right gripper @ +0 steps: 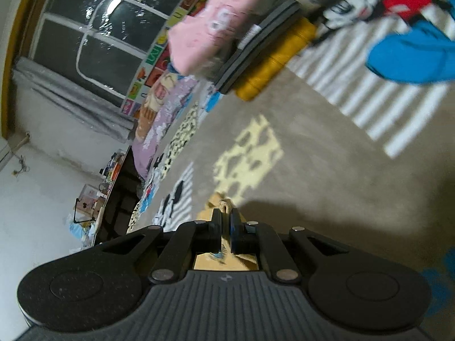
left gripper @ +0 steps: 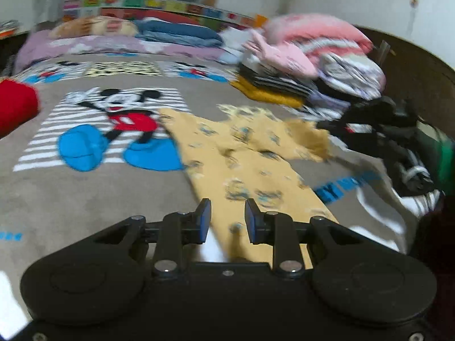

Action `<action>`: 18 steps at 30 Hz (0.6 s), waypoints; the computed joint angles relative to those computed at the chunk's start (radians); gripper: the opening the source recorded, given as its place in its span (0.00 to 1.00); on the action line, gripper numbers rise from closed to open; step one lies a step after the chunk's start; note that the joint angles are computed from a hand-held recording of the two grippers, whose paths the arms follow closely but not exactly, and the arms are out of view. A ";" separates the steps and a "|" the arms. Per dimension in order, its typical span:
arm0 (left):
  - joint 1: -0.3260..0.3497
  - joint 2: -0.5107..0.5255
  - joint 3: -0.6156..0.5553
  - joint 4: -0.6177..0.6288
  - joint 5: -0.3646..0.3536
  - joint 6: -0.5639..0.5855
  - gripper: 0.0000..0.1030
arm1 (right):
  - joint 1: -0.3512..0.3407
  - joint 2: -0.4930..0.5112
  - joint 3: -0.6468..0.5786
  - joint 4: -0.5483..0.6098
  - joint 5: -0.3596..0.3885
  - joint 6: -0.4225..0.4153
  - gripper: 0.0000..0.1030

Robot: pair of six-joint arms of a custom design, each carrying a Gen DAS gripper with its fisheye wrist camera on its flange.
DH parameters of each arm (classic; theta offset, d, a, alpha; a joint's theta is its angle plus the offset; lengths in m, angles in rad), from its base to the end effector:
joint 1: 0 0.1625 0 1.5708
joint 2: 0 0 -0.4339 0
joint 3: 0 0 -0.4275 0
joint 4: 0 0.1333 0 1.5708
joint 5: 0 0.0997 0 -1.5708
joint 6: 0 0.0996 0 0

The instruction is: Fold clothes

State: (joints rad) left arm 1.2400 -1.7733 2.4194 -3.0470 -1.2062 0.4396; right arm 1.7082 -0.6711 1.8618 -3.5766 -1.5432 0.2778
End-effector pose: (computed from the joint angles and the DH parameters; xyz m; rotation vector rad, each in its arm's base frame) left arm 0.0330 -0.4237 0.3409 0.7611 2.4248 -1.0891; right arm 0.2223 -0.6146 0.0396 0.1748 2.7175 -1.1426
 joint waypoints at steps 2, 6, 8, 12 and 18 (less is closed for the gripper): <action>-0.017 -0.034 0.018 0.045 -0.003 0.068 0.23 | -0.020 0.005 0.014 -0.016 0.018 0.014 0.07; -0.081 -0.124 0.098 0.080 0.063 0.249 0.24 | -0.065 0.026 0.040 -0.049 0.110 0.001 0.07; -0.113 -0.161 0.140 0.087 0.103 0.303 0.29 | -0.085 0.042 0.052 -0.065 0.162 -0.028 0.07; -0.174 -0.167 0.208 0.047 0.178 0.384 0.44 | -0.119 0.074 0.077 -0.144 0.272 -0.094 0.07; -0.198 -0.056 0.226 -0.067 0.282 0.416 0.42 | -0.140 0.081 0.075 -0.164 0.334 -0.047 0.07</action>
